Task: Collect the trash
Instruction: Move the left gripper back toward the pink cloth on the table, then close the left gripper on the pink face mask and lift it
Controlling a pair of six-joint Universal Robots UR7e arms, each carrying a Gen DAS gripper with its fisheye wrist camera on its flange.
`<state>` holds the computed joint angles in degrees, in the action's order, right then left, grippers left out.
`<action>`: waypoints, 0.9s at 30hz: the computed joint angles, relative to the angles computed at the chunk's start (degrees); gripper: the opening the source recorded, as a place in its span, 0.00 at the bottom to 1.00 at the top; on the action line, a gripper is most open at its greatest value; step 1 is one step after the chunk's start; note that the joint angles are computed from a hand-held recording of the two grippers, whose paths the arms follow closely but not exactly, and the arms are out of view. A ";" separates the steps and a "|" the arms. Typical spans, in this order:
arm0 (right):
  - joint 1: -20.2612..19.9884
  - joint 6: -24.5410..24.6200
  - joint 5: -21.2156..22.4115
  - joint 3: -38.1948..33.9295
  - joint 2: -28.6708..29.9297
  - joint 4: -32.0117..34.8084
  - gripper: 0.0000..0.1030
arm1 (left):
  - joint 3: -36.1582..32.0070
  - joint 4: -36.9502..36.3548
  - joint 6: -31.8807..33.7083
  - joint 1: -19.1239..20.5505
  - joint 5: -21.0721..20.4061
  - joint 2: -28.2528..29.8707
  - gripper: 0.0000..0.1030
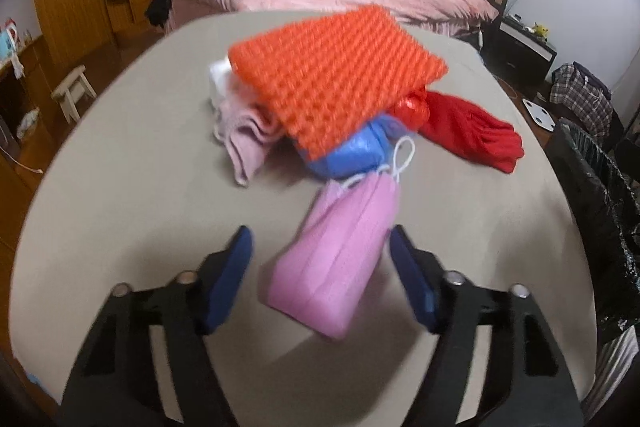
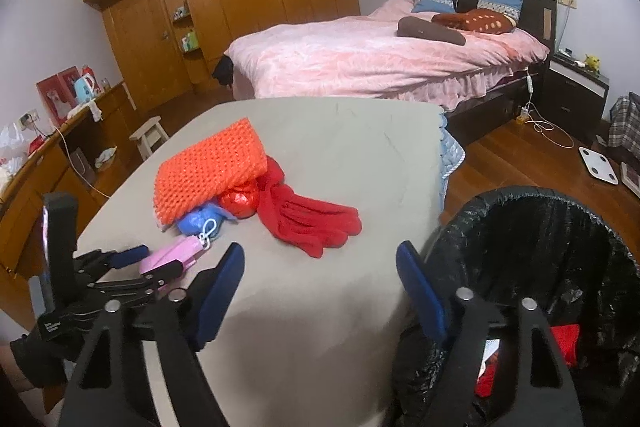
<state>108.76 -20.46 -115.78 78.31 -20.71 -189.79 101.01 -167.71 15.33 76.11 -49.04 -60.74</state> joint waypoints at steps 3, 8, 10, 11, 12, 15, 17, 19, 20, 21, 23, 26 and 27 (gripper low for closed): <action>-0.10 0.35 -0.23 -0.03 -0.05 0.51 0.72 | -0.05 0.70 0.20 0.27 -1.17 -0.09 0.37; 0.00 0.57 -0.40 -1.16 0.61 1.37 0.70 | 0.35 0.81 -0.63 0.34 -2.84 -0.95 0.16; 0.17 0.44 -0.45 -1.74 0.93 1.61 0.70 | 0.85 -0.46 -0.42 -0.09 -3.11 -1.40 0.13; 0.18 0.35 -0.39 -2.15 1.11 1.84 0.70 | 1.11 -0.89 -0.37 -0.28 -3.31 -1.65 0.13; 0.22 0.31 -0.35 -2.62 1.35 2.06 0.70 | 1.45 -1.49 -0.23 -0.56 -3.67 -2.03 0.13; 0.25 0.44 -0.02 -4.28 2.20 2.95 0.70 | 2.51 -3.07 0.57 -1.70 -4.15 -3.35 0.12; 0.35 0.31 0.12 -5.80 2.99 3.77 0.70 | 3.39 -4.61 1.48 -2.34 -4.31 -4.39 0.12; 0.51 0.07 0.16 -7.50 3.94 4.57 0.70 | 3.60 -5.69 1.95 -2.85 -4.03 -4.84 0.12; 0.59 -0.10 0.12 -8.47 4.49 5.03 0.70 | 3.59 -5.96 2.00 -3.00 -4.09 -5.13 0.12; 0.63 -0.21 0.10 -9.27 4.95 5.45 0.70 | 3.57 -6.16 1.85 -3.11 -4.17 -5.46 0.12; 0.65 -0.32 0.04 -11.34 6.07 6.74 0.70 | 3.32 -6.85 1.62 -3.29 -3.66 -5.81 0.12; 0.60 -0.69 -0.56 -15.31 8.35 8.88 0.70 | 1.65 -7.17 1.58 -3.04 -2.52 -5.19 0.12; 0.50 -0.79 -0.83 -16.48 9.03 9.55 0.70 | 1.24 -7.33 1.77 -2.98 -2.16 -4.96 0.12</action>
<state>109.27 -21.25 -116.62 61.83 -11.68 -180.24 102.24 -175.04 17.11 73.13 -51.20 -65.70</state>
